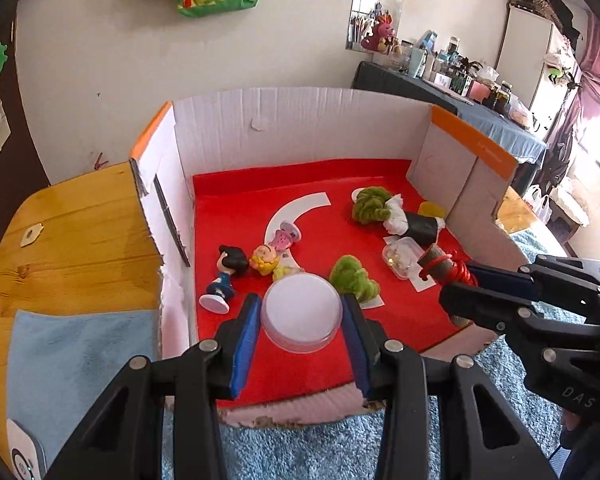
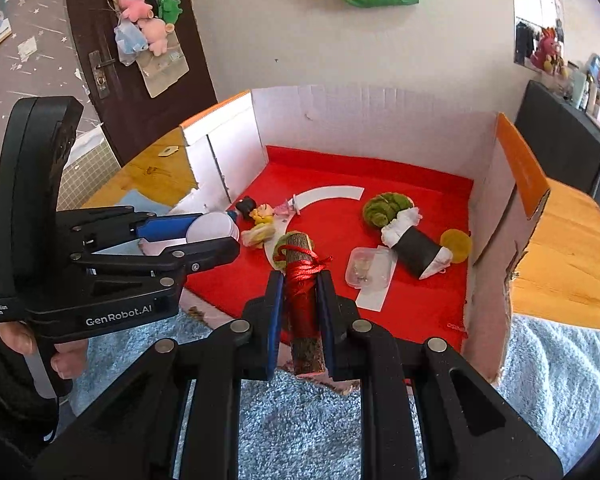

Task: Organize objects
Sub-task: 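Carry the lid with the left tool while the right tool carries the ribbon stick into the box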

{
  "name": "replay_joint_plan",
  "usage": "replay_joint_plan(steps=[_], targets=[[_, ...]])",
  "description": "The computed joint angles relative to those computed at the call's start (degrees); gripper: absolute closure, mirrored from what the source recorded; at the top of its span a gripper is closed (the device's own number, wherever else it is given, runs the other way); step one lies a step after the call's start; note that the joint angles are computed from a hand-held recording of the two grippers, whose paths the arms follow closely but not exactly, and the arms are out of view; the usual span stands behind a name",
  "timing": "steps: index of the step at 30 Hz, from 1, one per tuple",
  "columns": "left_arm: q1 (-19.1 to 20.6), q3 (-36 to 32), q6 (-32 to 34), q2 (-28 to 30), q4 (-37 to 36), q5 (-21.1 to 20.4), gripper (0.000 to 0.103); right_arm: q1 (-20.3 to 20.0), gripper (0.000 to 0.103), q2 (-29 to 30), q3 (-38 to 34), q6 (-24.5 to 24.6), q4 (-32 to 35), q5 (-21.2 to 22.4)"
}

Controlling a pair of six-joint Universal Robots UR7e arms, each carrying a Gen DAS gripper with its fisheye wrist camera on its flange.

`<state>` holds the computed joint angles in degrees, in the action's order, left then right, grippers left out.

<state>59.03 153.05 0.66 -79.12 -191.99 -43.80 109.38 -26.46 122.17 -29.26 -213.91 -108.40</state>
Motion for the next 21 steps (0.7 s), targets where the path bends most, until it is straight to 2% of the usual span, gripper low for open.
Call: replay_joint_plan(steps=[6,21], targets=[[2.5,-2.0,1.2,2.4,0.1,-1.3,0.061,-0.6,0.087,0.5,-1.5,0.3,2.6,-1.2],[4.6,-3.6,2.2,4.8,0.8,-2.6,0.061,-1.9,0.087,1.3,-4.0,2.1,9.1,-2.9]])
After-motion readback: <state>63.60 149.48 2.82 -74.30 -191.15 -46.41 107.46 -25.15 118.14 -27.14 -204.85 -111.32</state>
